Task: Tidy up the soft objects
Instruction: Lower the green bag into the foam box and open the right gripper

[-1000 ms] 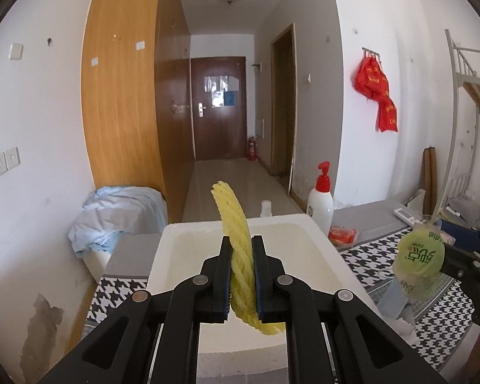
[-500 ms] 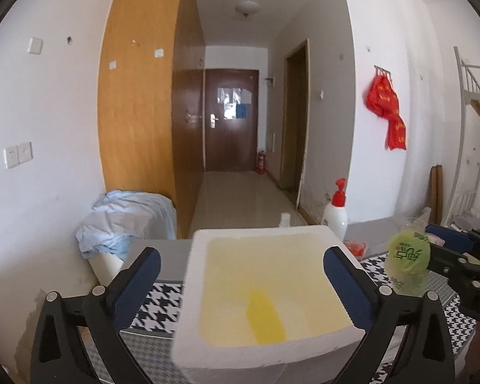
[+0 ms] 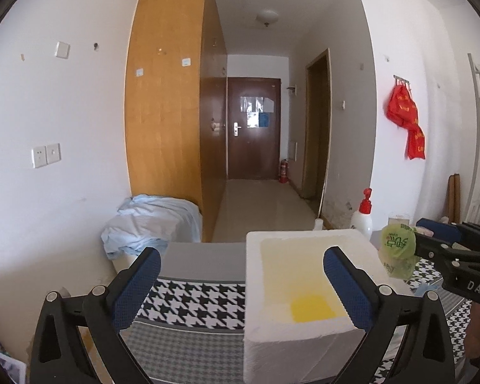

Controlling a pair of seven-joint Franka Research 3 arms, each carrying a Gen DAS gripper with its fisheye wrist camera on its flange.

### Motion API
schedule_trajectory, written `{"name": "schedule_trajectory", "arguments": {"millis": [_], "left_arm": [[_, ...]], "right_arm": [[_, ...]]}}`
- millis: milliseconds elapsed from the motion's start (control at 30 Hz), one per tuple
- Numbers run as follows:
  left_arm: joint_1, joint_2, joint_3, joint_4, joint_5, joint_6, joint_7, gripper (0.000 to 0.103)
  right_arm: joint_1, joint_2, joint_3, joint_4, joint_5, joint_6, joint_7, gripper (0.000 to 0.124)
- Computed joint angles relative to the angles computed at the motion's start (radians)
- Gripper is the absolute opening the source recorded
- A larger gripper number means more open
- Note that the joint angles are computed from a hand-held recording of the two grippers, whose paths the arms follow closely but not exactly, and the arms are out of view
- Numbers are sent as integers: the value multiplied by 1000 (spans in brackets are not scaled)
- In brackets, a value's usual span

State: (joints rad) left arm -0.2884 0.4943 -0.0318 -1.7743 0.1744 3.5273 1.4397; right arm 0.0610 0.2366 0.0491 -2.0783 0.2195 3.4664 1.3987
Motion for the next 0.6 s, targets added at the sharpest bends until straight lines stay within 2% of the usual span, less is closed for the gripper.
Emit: {"name": "schedule_trajectory", "arguments": {"millis": [133, 267, 400, 600], "left_arm": [[-32, -8, 35, -21, -45, 14, 20, 102], [-38, -22, 43, -48, -73, 24, 41, 102], [-42, -30, 48, -71, -105, 38, 66, 102], [-36, -37, 43, -92, -132, 46, 91, 102]], "right_arm": [[-43, 17, 42, 27, -46, -26, 31, 53], [-52, 34, 56, 54, -60, -46, 34, 53], [-4, 53, 17, 82, -24, -62, 3, 53], [-83, 94, 100, 139, -41, -108, 0, 53]]}}
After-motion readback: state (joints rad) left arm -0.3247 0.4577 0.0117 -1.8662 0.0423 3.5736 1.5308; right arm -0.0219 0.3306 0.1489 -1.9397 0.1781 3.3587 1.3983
